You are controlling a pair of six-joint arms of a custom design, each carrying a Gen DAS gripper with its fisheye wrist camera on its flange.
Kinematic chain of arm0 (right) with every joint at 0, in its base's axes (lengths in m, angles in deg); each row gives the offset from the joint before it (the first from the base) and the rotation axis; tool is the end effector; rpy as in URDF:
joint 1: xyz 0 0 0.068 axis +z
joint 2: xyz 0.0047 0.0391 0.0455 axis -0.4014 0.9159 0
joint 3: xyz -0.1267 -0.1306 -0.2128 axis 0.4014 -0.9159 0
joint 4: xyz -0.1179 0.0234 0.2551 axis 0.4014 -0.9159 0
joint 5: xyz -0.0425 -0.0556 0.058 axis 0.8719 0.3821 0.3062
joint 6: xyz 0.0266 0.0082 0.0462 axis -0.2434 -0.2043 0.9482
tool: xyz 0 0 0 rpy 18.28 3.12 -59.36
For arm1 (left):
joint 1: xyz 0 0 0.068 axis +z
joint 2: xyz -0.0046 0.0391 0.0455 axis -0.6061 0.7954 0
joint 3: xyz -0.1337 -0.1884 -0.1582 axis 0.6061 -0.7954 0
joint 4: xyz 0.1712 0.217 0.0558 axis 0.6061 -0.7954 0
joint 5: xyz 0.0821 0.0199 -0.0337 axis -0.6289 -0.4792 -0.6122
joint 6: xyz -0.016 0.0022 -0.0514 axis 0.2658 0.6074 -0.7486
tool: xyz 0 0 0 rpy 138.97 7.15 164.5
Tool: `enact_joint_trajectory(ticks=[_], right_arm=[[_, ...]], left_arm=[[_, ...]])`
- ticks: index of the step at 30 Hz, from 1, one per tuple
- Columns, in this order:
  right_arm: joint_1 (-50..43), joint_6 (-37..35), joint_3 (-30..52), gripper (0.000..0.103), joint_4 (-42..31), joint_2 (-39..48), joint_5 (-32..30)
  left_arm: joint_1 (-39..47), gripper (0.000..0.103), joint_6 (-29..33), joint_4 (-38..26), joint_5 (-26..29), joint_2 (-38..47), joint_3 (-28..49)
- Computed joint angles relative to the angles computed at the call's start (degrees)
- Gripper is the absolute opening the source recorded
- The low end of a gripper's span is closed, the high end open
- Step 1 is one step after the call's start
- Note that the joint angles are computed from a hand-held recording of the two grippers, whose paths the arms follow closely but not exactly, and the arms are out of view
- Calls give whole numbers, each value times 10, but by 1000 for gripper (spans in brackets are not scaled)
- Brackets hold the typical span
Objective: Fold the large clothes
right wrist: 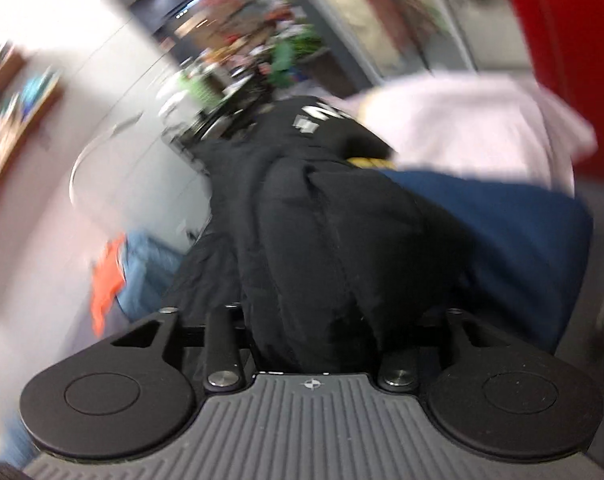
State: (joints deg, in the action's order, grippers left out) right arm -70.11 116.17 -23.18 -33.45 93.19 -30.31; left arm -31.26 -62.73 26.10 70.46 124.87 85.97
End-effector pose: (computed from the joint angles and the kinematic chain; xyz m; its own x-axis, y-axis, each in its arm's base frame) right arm 0.1270 -0.1114 0.1976 -0.1606 0.8617 -0.4813 0.6153 0.4687 0.6338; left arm 0.3015 0.0039 0.1731 -0.9246 -0.1645 -0.3435 0.1659 0.6377 -0.7522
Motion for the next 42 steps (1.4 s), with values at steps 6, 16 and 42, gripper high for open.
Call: enact_joint_trajectory(ticks=[6, 16, 42], right_arm=[[-35, -8, -16, 79, 17, 28, -19], [-2, -101, 110, 91, -176, 14, 113], [682, -11, 495, 103, -591, 197, 442]], left_arm=[[21, 103, 43, -10, 2, 18, -24], [30, 103, 217, -150, -95, -63, 45], [-283, 103, 192, -490, -372, -235, 266]])
